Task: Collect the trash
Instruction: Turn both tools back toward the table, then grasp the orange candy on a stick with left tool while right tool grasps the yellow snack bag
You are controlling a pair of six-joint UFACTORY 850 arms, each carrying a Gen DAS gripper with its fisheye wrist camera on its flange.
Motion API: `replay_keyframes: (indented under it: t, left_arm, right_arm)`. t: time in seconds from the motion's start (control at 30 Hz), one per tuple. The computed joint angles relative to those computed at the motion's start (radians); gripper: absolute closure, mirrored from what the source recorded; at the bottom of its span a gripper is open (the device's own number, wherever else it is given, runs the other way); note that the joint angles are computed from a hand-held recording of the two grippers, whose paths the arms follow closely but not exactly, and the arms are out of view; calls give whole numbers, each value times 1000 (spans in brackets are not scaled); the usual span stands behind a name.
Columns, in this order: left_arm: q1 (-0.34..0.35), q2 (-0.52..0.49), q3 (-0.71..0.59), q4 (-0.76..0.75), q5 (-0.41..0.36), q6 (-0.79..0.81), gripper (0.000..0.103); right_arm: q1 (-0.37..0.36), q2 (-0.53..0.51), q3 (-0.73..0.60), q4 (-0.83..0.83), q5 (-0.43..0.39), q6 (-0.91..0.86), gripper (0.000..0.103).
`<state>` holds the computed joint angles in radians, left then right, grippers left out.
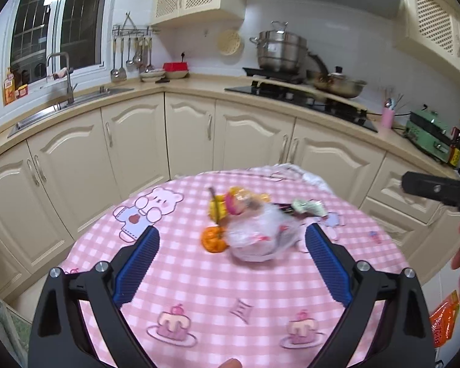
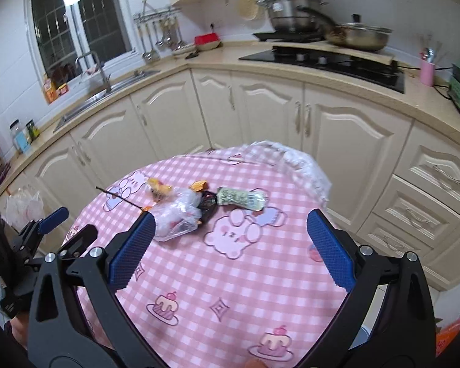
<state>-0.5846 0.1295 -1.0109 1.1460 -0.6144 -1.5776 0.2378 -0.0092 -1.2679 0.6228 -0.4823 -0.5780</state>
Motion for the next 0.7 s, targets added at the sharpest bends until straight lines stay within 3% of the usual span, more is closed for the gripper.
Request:
replay_keyframes:
  t: [0.3,0.53,0.6,0.67,0.7]
  left_arm:
    - [139,-94,-20,-36,157,43,9]
    - [191,-152,-50,-40,238,56,10]
    - [201,-166,-55,-82,252,94,24]
    - [224,-183,-62,-220,281,211,44]
    - [232,-186,-59,-252,291,236,48]
  right_arm:
    - [49,-82,-47,-117,-7,103,6]
    - [76,-156,-96,-149,-37,149,6]
    - [87,-179,-111,-147,-44,150,6]
    - [94,-196,-125,-148,-50,157,6]
    - [100,-209,-135,-148,-52,161,6]
